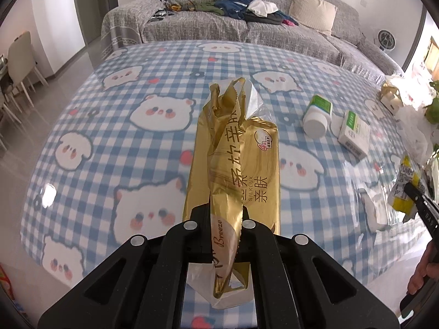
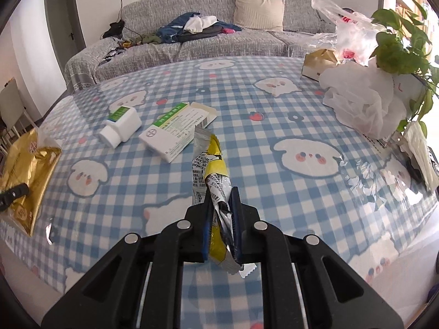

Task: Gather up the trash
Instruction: 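Lift the yellow sachet and gold snack bag and carry both tools over the trash bin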

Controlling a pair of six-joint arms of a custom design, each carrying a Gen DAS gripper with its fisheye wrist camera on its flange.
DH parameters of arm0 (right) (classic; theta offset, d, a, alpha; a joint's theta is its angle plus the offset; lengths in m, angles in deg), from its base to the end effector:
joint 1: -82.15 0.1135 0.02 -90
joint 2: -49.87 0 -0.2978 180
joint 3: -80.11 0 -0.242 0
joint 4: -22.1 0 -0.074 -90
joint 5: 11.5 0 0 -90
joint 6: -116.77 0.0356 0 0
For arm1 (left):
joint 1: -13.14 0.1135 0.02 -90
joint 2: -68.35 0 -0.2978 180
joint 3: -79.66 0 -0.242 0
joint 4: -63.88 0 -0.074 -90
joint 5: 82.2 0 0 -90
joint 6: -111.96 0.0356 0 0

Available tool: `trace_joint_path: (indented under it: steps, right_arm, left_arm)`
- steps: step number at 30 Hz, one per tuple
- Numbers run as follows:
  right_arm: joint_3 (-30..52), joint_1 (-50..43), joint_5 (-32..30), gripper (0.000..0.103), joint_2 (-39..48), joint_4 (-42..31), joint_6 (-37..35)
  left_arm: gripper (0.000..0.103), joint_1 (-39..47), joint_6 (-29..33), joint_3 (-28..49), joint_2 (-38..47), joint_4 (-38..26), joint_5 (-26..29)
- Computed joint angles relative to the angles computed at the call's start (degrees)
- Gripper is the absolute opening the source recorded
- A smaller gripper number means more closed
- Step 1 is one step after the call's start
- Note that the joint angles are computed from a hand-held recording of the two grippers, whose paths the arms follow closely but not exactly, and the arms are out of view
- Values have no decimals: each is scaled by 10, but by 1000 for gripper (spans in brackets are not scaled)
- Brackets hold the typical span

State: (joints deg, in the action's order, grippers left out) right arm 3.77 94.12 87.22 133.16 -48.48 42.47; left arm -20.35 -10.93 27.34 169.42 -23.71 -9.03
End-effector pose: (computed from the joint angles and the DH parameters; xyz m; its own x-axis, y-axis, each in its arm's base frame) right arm 0.2769 0.0532 0.4096 -0.7534 0.1137 -0.6476 0.0974 0.9934 0.0610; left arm 0.2942 -0.1823 0.4196 -0.8356 -0.0704 -0.5448 -0.0509 0.9974 -0.0508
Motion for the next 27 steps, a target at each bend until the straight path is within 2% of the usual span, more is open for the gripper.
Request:
trace_joint_path:
  steps: [5,13,20,27]
  right_arm:
    - [-13,15,-21,11,-32,-6,30]
    - [-44,50,-13,11,-83,-15,56]
    - [-70,121,22,11,-136,-31,92]
    - [-83,214,69,11,-161,-61,146]
  left_arm:
    - [2,-19,-22,-42,-41,3,1]
    - [2,-81,-83,-135,-116,6,-29]
    - [2,-143,-136,-230,-189,21,-51]
    - [2,-196,-180,-254,-223,-2,-80]
